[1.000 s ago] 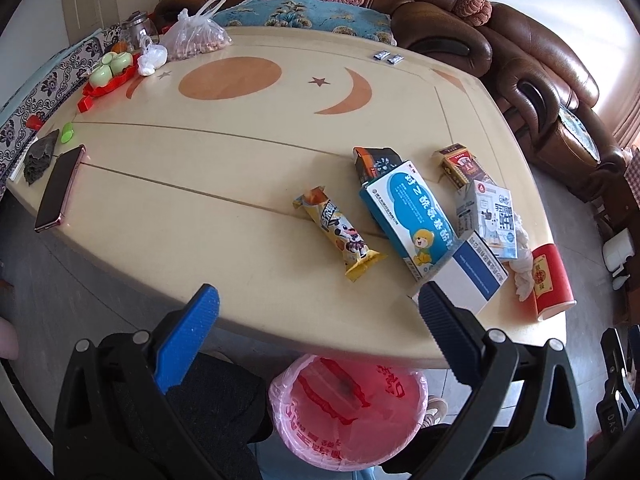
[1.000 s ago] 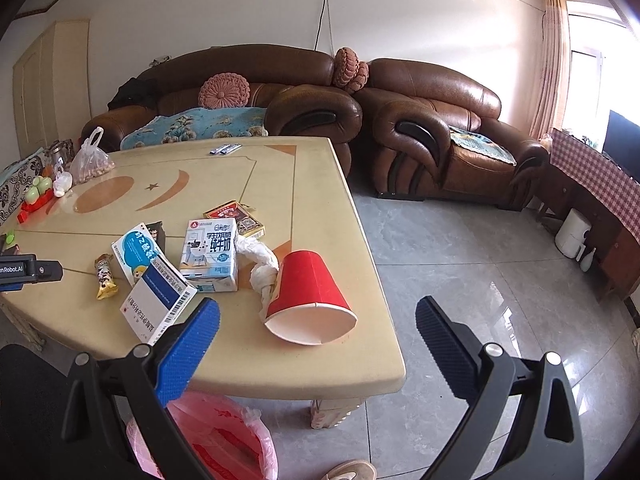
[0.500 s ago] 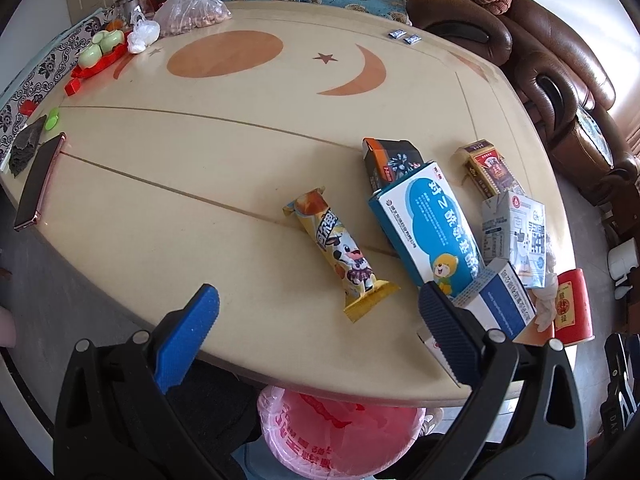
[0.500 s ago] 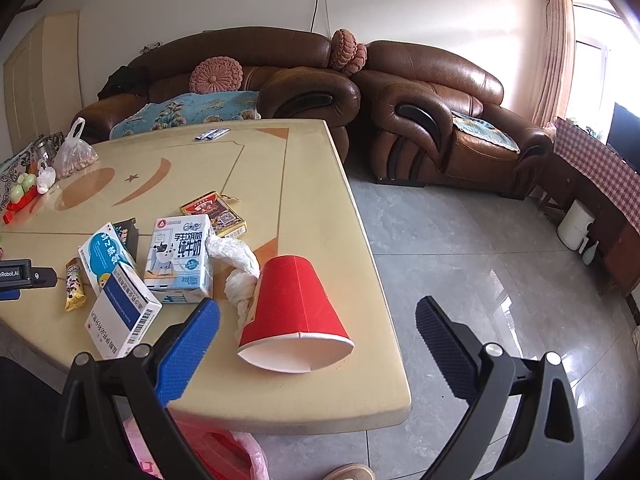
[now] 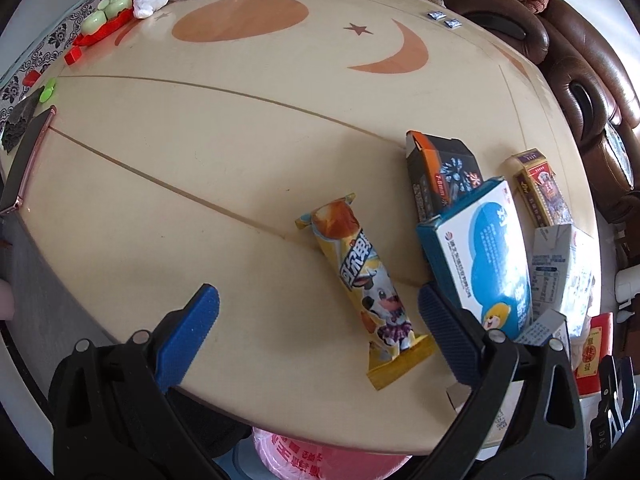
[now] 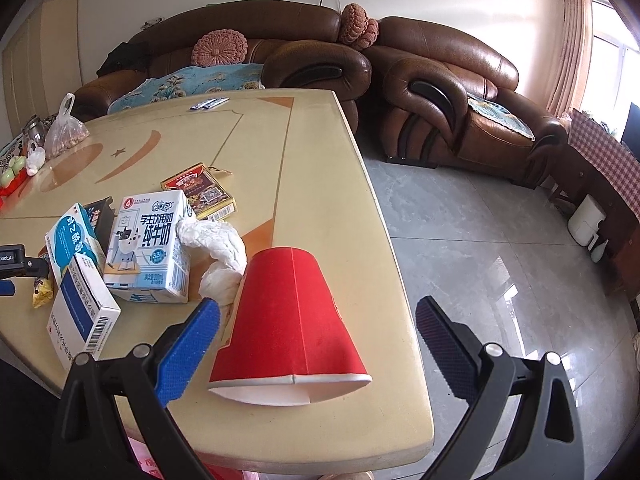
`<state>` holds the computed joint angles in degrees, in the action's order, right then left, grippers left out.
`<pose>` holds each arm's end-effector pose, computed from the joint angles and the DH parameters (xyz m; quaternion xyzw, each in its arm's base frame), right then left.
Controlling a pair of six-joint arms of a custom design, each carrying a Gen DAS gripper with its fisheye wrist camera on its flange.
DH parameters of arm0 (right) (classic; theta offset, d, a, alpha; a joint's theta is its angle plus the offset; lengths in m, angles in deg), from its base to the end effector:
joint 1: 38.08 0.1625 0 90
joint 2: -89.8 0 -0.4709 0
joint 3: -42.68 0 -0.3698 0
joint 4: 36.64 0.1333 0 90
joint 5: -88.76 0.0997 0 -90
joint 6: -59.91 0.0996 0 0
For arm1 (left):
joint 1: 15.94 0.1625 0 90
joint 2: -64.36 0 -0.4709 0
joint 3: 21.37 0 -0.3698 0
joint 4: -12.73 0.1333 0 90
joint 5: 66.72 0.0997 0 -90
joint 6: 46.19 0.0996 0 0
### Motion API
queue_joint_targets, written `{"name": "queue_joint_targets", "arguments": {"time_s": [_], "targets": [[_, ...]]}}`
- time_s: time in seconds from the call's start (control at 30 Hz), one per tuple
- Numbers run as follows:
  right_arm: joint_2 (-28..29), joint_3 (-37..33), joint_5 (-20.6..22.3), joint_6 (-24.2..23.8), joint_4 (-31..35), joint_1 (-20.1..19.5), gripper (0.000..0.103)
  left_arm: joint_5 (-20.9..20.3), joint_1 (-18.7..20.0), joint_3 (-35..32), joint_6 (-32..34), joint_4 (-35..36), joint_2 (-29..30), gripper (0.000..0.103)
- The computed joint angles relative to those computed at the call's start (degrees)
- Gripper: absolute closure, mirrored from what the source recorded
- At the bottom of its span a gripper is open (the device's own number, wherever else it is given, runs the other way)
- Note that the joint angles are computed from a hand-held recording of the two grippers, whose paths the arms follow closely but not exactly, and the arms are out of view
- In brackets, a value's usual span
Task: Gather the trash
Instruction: 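Reach the right tool to the red paper cup and grasp it while the left tool grasps the ice-cream bar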
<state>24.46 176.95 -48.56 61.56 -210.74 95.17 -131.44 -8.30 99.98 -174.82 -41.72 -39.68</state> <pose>0.3475 -0.2817 0.2063 0.2729 -0.8676 0.2636 0.3215 -0.2018 -0.2045 0.3754 -0.2537 0.8418 -0.3049 0.3662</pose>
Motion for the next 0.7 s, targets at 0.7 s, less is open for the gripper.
{"name": "queue_joint_targets", "arguments": {"time_s": [0.7], "targets": [[1.86,0.70,1.77,-1.90,-0.86,-4.07,0.027,2.99,9.87,-0.56,6.57,-2.63,4.31,0.006]]}}
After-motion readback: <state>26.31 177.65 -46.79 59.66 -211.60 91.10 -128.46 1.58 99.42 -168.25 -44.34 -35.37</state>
